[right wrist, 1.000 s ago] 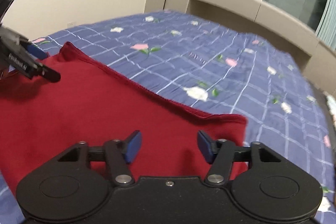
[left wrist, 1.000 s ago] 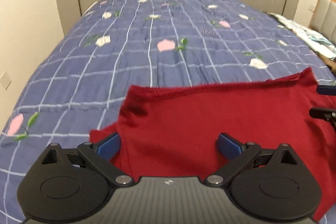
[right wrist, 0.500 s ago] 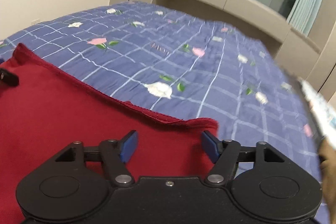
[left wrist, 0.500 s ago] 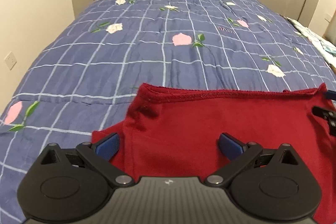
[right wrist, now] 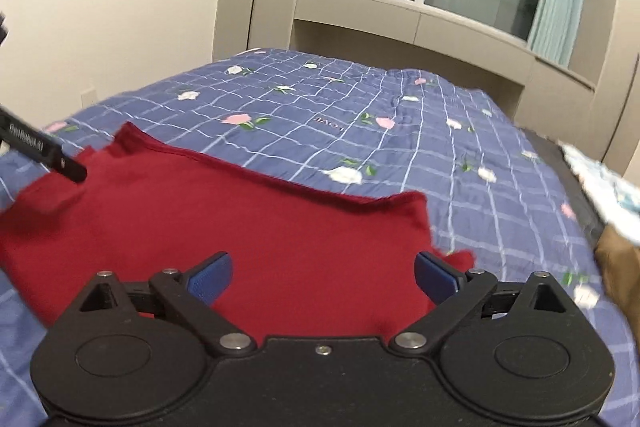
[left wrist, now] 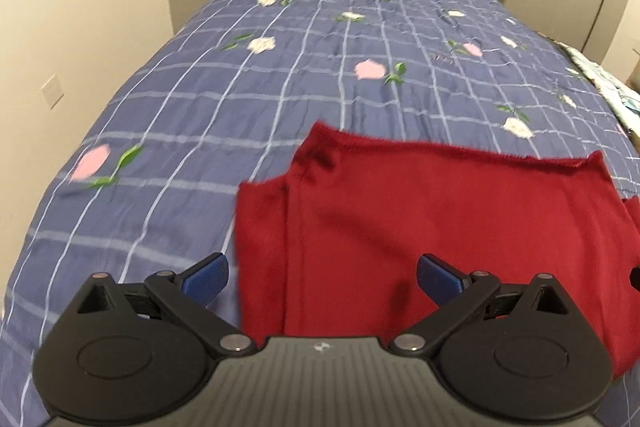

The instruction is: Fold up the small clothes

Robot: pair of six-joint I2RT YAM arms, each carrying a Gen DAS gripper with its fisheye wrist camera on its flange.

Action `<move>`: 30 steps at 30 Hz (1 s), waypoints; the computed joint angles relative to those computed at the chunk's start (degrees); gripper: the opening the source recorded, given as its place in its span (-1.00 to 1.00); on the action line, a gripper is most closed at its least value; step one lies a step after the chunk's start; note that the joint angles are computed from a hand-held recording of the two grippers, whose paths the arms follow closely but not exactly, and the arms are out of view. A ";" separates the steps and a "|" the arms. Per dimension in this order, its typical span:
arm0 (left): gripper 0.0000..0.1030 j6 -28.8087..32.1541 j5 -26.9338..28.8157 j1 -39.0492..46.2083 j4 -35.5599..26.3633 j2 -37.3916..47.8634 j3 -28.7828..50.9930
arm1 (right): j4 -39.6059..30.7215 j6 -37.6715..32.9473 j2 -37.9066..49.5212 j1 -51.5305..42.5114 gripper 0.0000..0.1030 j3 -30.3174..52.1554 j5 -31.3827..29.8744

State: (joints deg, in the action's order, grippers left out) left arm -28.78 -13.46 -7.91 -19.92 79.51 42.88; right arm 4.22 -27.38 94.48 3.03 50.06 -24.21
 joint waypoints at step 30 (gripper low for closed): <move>0.99 -51.75 -13.72 -38.55 -25.84 -28.15 -17.96 | -10.24 8.05 -42.84 -1.97 0.99 -34.66 2.84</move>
State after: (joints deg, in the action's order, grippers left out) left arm -80.54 -27.18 -46.46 -45.76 51.36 24.92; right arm -6.02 -19.33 51.64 1.06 15.41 -21.37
